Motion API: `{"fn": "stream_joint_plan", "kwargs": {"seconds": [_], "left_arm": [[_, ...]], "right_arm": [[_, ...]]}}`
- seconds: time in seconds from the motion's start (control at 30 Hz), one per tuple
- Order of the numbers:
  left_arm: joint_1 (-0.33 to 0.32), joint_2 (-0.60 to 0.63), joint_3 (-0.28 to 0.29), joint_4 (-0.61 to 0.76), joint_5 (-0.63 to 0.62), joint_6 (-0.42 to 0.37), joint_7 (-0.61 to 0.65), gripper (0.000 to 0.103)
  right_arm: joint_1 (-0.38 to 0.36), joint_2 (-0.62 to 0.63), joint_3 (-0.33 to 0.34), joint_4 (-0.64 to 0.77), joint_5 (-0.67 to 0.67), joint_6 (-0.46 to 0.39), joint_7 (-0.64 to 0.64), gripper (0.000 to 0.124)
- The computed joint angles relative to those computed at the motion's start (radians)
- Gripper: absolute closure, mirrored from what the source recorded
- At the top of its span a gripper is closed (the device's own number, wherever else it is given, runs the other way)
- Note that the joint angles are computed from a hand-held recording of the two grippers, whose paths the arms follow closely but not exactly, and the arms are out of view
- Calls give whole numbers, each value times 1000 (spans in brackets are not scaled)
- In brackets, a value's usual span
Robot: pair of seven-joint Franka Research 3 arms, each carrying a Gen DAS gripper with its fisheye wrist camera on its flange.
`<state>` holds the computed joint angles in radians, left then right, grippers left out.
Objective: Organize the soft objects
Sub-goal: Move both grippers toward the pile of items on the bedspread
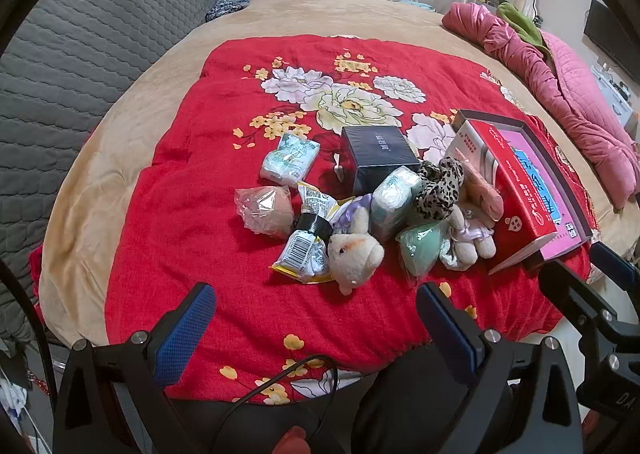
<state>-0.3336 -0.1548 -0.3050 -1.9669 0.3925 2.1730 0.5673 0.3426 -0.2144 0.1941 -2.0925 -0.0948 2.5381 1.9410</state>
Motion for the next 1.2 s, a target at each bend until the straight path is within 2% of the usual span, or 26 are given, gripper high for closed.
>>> {"fn": "stream_joint_plan", "kwargs": {"seconds": [0.63, 0.87, 1.0, 1.2], "left_arm": [[1, -16, 3, -20, -8, 2, 6, 2], [18, -32, 23, -68, -51, 61, 13, 2], [28, -46, 46, -97, -129, 89, 38, 2], [58, -57, 63, -124, -170, 61, 57, 2]], "right_arm": [[1, 0, -4, -3, 5, -4, -3, 21], [0, 13, -7, 0, 11, -4, -13, 21], [4, 29, -9, 7, 13, -6, -21, 21], [6, 54, -16, 23, 6, -5, -24, 21]]}}
